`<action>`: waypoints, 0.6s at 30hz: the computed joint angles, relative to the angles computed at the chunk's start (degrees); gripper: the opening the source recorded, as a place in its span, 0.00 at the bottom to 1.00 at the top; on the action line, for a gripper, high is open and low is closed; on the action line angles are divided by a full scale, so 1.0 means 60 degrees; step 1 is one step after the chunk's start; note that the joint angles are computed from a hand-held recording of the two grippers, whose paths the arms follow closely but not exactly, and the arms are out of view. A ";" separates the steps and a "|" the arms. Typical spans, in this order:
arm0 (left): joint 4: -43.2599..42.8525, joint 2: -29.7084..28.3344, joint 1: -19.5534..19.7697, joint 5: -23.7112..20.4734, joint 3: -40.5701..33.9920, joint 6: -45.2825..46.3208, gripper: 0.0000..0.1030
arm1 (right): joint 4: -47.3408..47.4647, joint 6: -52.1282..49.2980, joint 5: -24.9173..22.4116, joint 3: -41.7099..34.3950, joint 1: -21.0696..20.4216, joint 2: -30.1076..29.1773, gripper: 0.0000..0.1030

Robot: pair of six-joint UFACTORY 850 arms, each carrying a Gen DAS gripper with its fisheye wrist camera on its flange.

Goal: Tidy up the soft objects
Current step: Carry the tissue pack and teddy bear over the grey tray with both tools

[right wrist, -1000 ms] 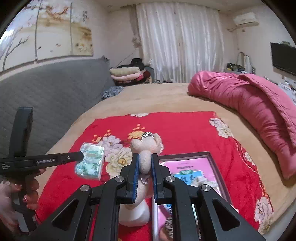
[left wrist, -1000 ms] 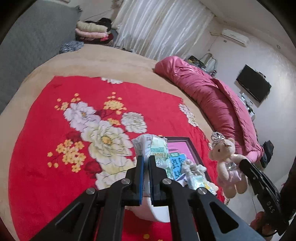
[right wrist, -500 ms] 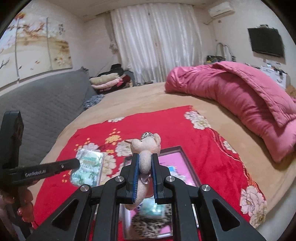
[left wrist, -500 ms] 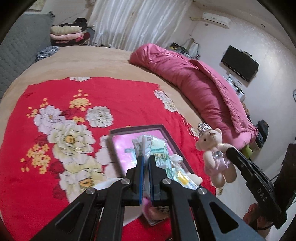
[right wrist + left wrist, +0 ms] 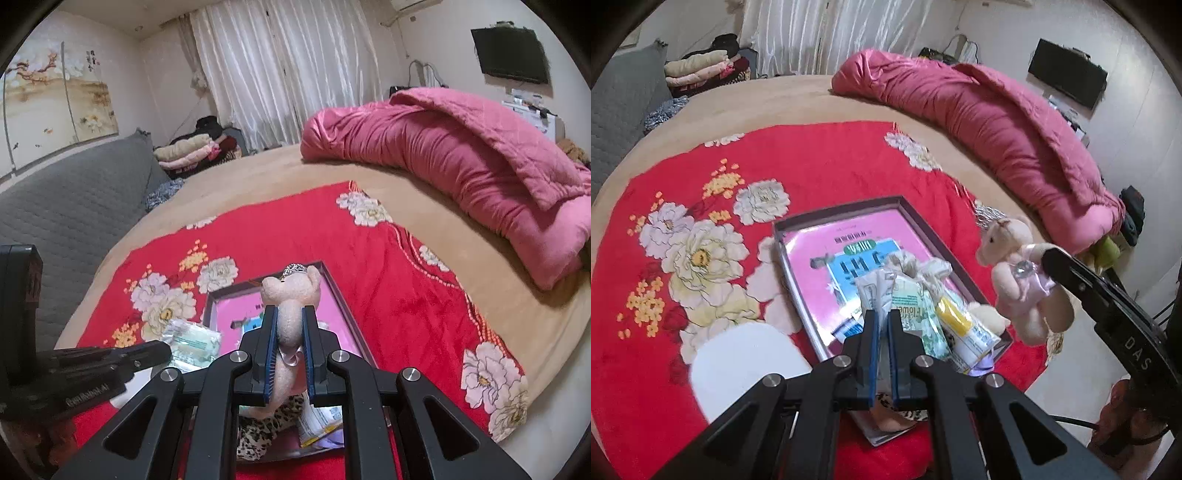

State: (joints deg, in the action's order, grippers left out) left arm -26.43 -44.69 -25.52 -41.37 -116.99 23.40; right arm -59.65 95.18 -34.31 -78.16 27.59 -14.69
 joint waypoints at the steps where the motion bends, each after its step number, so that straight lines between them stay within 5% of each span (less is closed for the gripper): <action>1: 0.0243 -0.0017 -0.0072 0.0021 0.0029 -0.0160 0.05 | 0.0080 -0.0056 0.0065 0.0007 -0.0031 -0.0038 0.12; 18: 0.2231 -0.0495 -0.0549 0.0153 0.0336 -0.1642 0.05 | 0.1741 -0.2090 0.1185 0.0279 -0.0394 -0.0565 0.13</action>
State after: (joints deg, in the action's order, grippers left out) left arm -13.05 -47.66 -28.81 -40.45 -114.97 13.54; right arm -49.20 82.64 -27.20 -76.48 25.23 -18.08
